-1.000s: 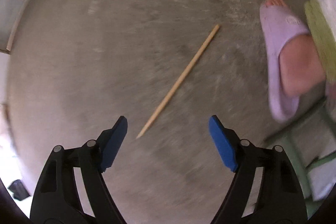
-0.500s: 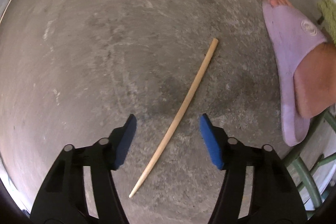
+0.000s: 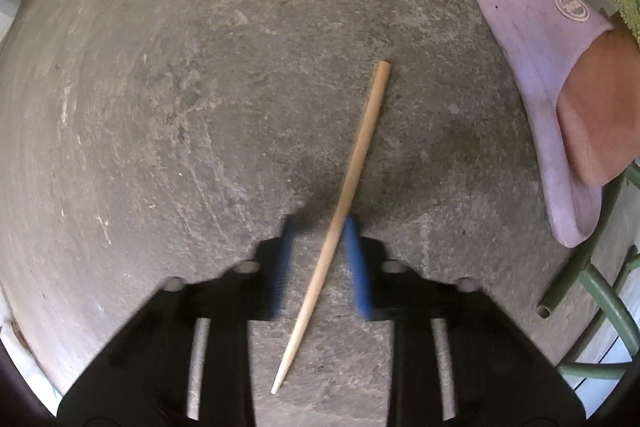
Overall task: Organize utensils
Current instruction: 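Close the left tool on the fallen wooden chopstick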
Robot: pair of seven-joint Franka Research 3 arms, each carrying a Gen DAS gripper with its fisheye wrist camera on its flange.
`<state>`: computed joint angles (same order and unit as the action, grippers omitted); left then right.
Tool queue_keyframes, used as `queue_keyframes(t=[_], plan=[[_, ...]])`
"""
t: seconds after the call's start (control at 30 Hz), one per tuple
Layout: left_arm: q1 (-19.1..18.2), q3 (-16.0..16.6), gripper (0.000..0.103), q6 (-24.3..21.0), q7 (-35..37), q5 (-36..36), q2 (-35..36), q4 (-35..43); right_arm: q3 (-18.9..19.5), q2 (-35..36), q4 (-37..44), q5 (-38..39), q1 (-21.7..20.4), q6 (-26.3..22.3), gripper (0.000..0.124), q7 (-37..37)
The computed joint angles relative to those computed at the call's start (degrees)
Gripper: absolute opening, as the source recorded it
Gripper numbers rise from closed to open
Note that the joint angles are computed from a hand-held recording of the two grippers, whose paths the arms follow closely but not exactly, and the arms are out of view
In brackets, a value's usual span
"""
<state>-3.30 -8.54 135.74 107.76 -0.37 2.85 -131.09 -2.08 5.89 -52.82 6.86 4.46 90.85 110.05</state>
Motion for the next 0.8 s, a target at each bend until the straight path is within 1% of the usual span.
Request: queue_keyframes(t=[0.03,0.1,0.17,0.2,0.3,0.37,0.4,0.47,0.57,0.63,0.67,0.8], plan=[[0.1,0.1,0.007,-1.1,0.3,0.2,0.7,1.4,0.0,-0.1,-0.2,0.1,-0.1,0.1,0.066,0.0],[0.3,0.1,0.005,-3.4,0.2,0.6,1.3,3.1,-0.1,-0.6,-0.9,0.4,-0.2,0.5,0.066,-0.2],[0.3,0.1,0.005,-5.5,-1.4,0.6,1.7,4.5,-0.2,-1.2,-1.9,0.7,-0.4,1.1,0.066,-0.3],[0.4,0.1,0.005,-5.8,-2.2,0.0,2.4,5.1,-0.3,-2.1,-3.2,1.1,-0.5,2.0,0.066,-0.3],[1.3,0.4,0.005,-9.7,-5.1,-4.2,1.7,6.2,-0.4,-4.0,-6.2,2.0,-0.9,3.8,0.066,-0.1],[2.1,0.9,0.005,-13.3,-7.1,-6.5,1.4,6.9,-0.5,-5.9,-9.0,3.1,-1.2,5.6,0.066,0.0],[2.6,1.3,0.005,-16.0,-9.5,-8.2,1.2,7.4,-0.6,-6.9,-10.6,3.7,-1.4,6.6,0.066,0.1],[3.4,1.9,0.005,-18.5,-12.7,-10.1,0.1,7.1,-0.9,-8.9,-13.6,5.3,-1.8,8.7,0.066,0.1],[4.3,2.7,0.005,-20.1,-16.4,-12.1,-2.9,5.4,-1.2,-11.4,-17.3,7.3,-2.2,11.4,0.066,0.1],[4.8,3.5,0.005,-20.6,-19.5,-13.3,-6.5,3.7,-1.4,-12.7,-19.2,8.7,-2.4,12.9,0.066,-0.4],[4.9,3.8,0.005,-20.7,-20.5,-13.3,-7.9,3.1,-1.5,-13.3,-19.9,9.3,-2.5,13.7,0.066,-0.7],[5.2,5.3,0.005,-20.8,-23.9,-11.8,-17.1,-0.2,-2.0,-16.2,-23.4,12.0,-2.5,17.9,0.066,-2.9]])
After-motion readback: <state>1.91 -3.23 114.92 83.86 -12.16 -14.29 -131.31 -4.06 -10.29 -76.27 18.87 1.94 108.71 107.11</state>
